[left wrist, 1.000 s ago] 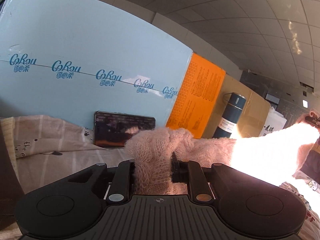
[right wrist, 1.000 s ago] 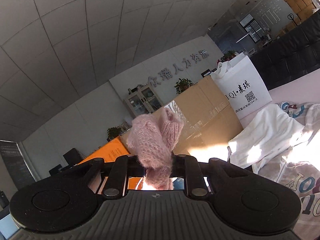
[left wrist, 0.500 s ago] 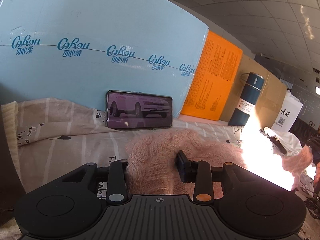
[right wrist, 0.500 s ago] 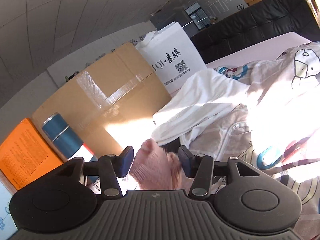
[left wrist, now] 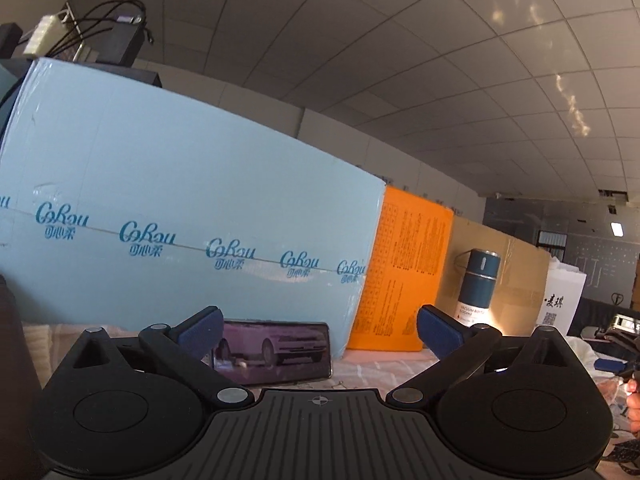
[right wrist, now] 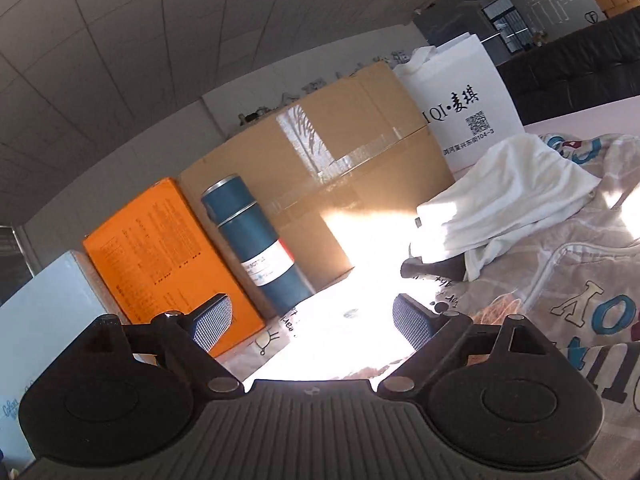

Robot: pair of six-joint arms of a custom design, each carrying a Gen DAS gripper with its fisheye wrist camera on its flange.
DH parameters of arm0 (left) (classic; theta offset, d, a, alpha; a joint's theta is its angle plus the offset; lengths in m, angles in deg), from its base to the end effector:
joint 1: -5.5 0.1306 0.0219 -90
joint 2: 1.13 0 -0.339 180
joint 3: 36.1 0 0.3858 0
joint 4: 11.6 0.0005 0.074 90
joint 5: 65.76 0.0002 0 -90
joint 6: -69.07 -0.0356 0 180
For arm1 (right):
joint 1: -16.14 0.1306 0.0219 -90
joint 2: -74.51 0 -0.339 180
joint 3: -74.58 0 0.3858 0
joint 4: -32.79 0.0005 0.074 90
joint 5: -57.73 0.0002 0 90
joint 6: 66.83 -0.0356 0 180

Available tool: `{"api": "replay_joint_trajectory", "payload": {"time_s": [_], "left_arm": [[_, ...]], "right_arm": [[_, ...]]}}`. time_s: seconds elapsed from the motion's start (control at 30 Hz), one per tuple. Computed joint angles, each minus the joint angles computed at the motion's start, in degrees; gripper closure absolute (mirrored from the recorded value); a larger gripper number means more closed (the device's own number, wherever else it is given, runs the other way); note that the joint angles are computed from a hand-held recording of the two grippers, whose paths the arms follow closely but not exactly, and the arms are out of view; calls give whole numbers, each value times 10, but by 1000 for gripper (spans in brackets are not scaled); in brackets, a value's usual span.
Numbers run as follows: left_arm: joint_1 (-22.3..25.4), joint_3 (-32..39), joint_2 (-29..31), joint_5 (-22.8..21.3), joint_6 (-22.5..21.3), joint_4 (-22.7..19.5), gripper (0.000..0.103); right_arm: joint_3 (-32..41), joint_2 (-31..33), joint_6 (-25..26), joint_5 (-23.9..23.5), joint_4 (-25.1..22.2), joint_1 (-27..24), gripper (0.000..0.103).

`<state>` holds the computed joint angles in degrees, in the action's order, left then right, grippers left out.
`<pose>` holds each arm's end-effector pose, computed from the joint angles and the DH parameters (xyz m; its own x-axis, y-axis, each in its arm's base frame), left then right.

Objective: Fold clothes
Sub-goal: 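Lay the sweater on the bed and open both tools, then grasp the sweater edge with the left tool while the right tool approaches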

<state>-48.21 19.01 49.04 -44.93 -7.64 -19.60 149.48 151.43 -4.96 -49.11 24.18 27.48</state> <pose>0.1896 -0.2028 0.4193 0.0303 -0.1794 -0.9833 -0.2659 0.9469 -0.1810 0.4265 0.0955 0.4271 -0.3799 0.3841 -0.8416 -0.3269 0.7953 0.5105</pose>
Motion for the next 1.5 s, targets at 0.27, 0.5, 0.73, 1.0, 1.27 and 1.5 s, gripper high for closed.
{"api": "replay_joint_trajectory", "payload": {"time_s": [0.27, 0.5, 0.73, 1.0, 1.27, 1.5], "left_arm": [[-13, 131, 48, -26, 58, -245, 0], [67, 160, 64, 199, 11, -318, 0], [130, 195, 148, 372, 65, -416, 10], [100, 148, 105, 351, 70, -387, 83], [-44, 115, 73, 204, 57, -364, 86], [-85, 103, 65, 197, 45, -360, 86]], "right_arm": [[3, -3, 16, -91, -32, -6, 11], [6, -3, 62, -120, -61, 5, 8], [5, -2, 62, -127, -64, 4, 8], [11, 2, 86, -130, -82, 9, 8], [10, -5, 127, -196, -102, 12, 8], [33, -42, 420, -212, -250, 74, 2]]}}
